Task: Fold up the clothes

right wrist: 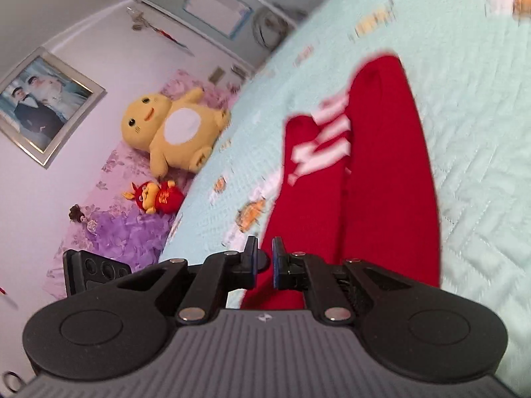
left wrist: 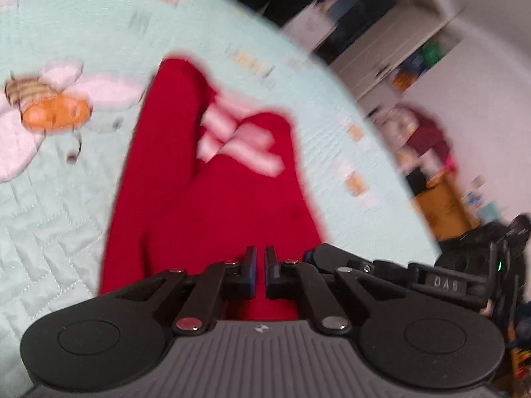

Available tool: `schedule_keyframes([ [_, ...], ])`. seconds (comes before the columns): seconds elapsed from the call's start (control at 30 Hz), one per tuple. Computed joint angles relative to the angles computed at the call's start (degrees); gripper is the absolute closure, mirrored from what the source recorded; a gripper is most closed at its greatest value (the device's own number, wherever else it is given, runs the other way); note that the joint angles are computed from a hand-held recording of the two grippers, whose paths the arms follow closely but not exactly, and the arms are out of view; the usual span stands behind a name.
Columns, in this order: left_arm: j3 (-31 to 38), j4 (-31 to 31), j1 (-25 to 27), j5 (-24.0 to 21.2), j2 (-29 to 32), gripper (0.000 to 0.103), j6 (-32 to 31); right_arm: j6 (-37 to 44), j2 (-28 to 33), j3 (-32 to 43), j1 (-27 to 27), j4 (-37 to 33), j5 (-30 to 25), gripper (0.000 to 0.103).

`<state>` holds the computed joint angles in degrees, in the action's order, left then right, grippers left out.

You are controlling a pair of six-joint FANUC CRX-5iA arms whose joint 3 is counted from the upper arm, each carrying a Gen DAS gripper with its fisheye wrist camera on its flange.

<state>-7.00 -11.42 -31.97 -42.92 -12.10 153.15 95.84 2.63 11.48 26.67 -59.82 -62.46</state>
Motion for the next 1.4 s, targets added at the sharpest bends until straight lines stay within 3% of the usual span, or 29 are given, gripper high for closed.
schedule_keyframes([
  [0.03,-1.74,1.70,1.00,1.58,0.06,0.098,-1.42,-0.20,2.29,1.22,0.07,1.05,-1.51,0.102],
  [0.07,-3.67,1.14,1.10,4.40,-0.76,0.098,-0.41,1.44,3.81,0.95,0.16,2.14,-1.65,0.103],
  [0.13,-4.54,-0.26,0.70,5.73,-1.42,0.097,0.73,4.82,4.81,-0.42,-2.05,-3.06,-1.97,0.103],
  [0.27,2.75,-10.71,-5.03,-3.33,1.98,0.096,4.35,9.36,4.64,-1.61,-2.49,-5.24,-1.24,0.103],
  [0.37,11.43,-17.14,-9.98,-14.50,7.07,0.096,3.38,10.46,4.90,-1.85,-2.82,-6.43,-1.15,0.103],
  [0.47,18.12,-21.51,-13.34,-22.92,11.51,0.096,0.86,7.30,2.78,-2.10,-0.28,-1.57,1.58,0.103],
  [0.53,19.58,-22.56,-14.16,-24.89,12.55,0.096,-0.05,4.66,0.80,-2.19,1.75,2.67,3.68,0.098],
  [0.67,18.98,-22.27,-13.82,-24.58,12.23,0.096,-0.08,2.30,0.77,-2.16,4.32,8.87,5.69,0.103],
  [0.73,19.25,-22.24,-13.98,-24.92,12.27,0.096,-0.40,3.53,2.08,-2.04,1.85,4.15,4.14,0.103],
  [0.83,20.24,-22.34,-14.06,-25.49,13.10,0.096,-0.96,0.37,0.99,-2.50,2.52,5.98,5.87,0.103],
  [0.87,20.50,-22.41,-14.11,-25.61,13.32,0.096,-1.04,0.26,0.36,-2.84,2.44,5.77,6.15,0.098],
  [0.97,20.59,-22.79,-14.39,-25.64,13.48,0.096,-0.67,2.32,-0.41,-3.88,1.25,2.59,6.11,0.098],
  [1.07,20.63,-22.74,-14.38,-25.65,13.50,0.096,-0.36,1.00,0.12,-4.45,2.73,7.71,7.63,0.103],
  [1.2,20.54,-22.70,-14.29,-25.48,13.40,0.096,-0.48,-0.66,-1.00,-5.03,3.24,8.35,8.86,0.103],
  [1.27,20.64,-22.90,-14.42,-25.59,13.49,0.096,-0.35,0.37,-1.80,-5.47,3.26,7.49,9.31,0.098],
  [1.4,20.69,-22.95,-14.44,-25.63,13.58,0.096,-0.06,2.08,-1.89,-6.59,3.40,7.28,10.65,0.103],
])
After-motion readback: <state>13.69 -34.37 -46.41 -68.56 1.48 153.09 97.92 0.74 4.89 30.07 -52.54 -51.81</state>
